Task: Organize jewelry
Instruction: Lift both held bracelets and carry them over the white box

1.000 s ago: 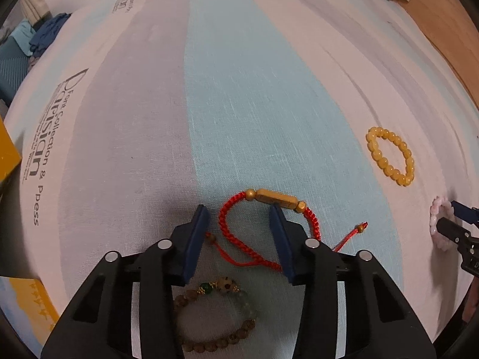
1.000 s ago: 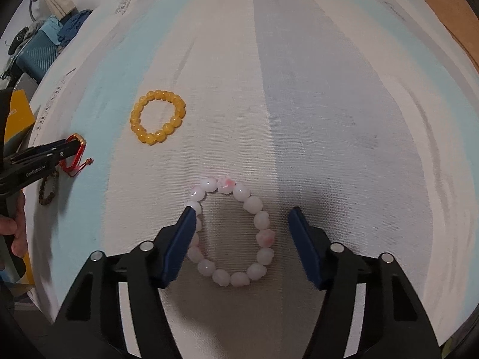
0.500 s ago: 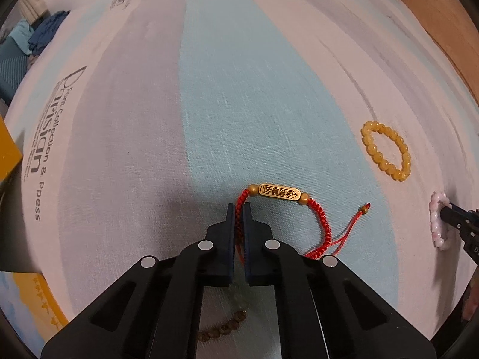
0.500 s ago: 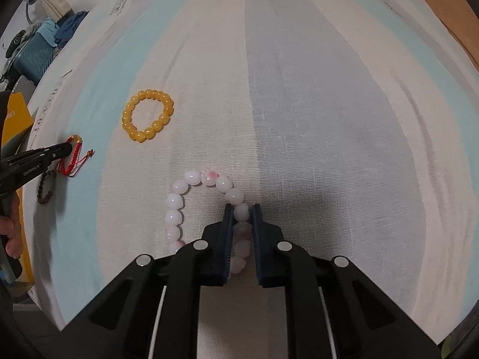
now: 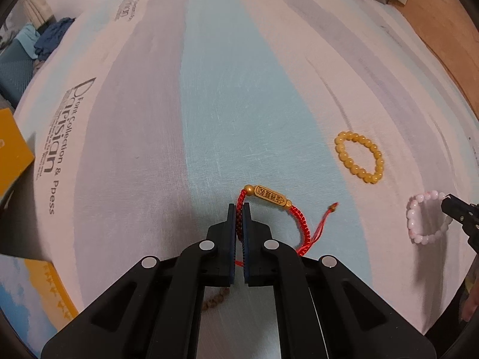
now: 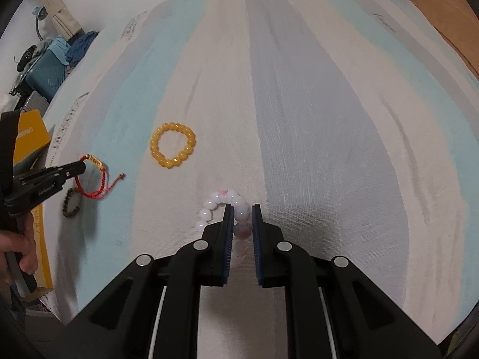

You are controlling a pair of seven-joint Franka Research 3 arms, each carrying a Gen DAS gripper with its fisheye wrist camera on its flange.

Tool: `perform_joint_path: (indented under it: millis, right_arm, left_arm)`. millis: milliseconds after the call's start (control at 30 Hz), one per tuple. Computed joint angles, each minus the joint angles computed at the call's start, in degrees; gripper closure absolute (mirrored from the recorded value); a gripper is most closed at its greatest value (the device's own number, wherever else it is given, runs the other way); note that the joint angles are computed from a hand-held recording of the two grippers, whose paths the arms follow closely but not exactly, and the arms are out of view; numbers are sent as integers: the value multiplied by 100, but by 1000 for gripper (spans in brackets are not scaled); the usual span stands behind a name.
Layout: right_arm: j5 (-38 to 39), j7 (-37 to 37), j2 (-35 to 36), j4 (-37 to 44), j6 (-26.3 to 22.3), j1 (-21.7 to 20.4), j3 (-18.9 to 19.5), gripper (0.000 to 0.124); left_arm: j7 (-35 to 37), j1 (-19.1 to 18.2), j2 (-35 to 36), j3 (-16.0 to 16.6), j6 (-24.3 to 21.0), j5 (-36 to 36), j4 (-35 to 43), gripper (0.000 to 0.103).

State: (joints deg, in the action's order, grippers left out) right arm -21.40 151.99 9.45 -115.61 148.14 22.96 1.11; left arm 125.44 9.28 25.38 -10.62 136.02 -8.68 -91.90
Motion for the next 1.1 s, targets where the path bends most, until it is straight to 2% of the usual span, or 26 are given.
perform_joint_path:
  millis: [300, 567, 1100]
  right_arm:
    - [-307, 239, -359, -160, -8, -16, 94, 113]
    - [-652, 561, -701, -231, -290, -62, 302, 113]
    - [-1166, 957, -938, 193, -902, 103, 731, 113]
  left_arm:
    - [0, 52, -587, 36, 79, -236, -464, 101]
    - [165, 100, -1145, 144, 167, -610, -908, 101]
    - [584, 104, -2410, 749, 60, -1408, -1941, 101]
